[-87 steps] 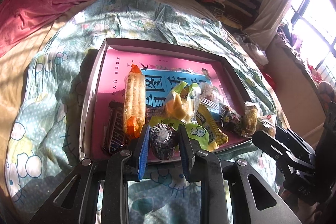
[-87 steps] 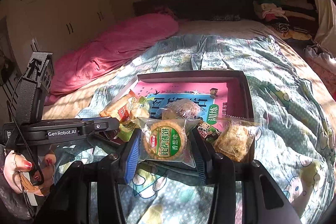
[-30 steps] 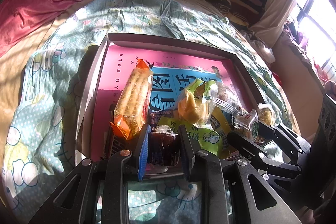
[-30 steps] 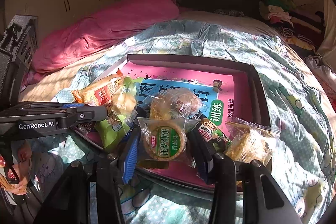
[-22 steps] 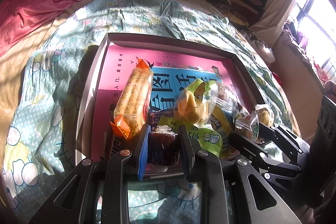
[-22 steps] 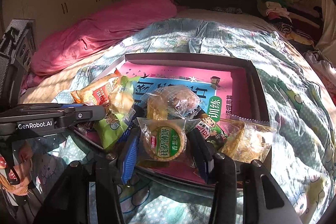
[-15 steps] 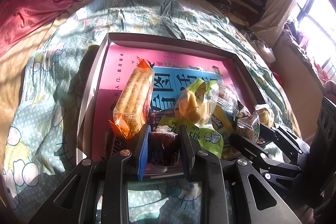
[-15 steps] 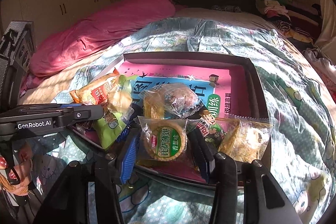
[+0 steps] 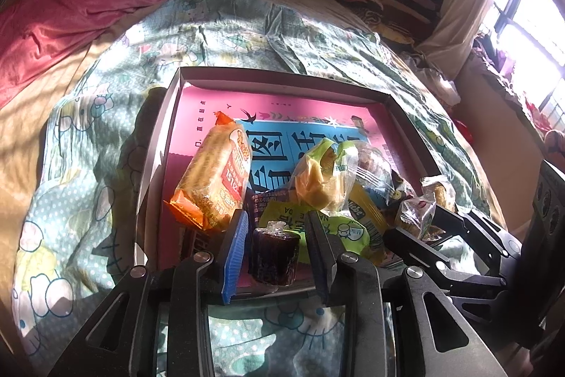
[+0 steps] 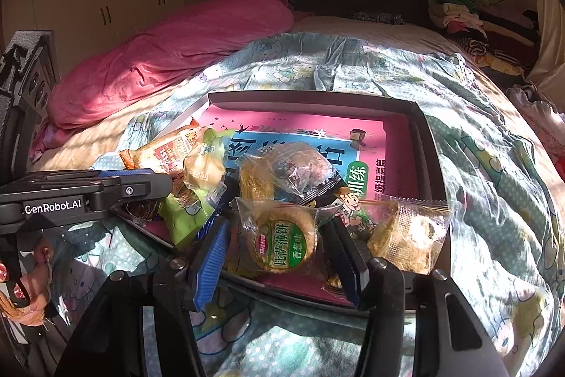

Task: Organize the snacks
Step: 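Open the left tool to drop the brown candy while the right tool releases the biscuit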

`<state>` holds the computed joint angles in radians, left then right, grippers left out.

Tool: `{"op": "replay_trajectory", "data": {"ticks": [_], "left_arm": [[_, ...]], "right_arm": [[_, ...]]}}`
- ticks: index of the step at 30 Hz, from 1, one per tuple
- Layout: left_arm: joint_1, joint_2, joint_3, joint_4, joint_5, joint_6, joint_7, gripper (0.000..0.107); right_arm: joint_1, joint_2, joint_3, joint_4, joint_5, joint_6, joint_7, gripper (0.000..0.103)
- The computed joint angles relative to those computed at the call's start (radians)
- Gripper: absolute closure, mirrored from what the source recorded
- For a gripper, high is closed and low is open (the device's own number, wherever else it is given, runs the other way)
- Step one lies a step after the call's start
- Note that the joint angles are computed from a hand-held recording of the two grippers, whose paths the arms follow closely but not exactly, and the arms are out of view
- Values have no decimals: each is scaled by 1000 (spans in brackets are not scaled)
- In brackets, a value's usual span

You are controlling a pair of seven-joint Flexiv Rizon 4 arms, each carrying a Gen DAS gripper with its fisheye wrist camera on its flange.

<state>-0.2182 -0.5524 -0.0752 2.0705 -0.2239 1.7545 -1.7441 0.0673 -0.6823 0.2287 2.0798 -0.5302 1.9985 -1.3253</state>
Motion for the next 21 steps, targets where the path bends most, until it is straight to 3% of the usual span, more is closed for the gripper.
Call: {"op": "replay_trajectory", "data": {"ticks": [13, 21], "left_arm": [[-51, 38, 51, 23, -7, 25, -9, 47], [-122, 62, 118, 42, -25, 41, -13, 38]], "right_arm": [[42, 27, -41, 30, 68, 103, -32, 40], [90, 63, -84, 78, 137, 213, -58, 28]]}}
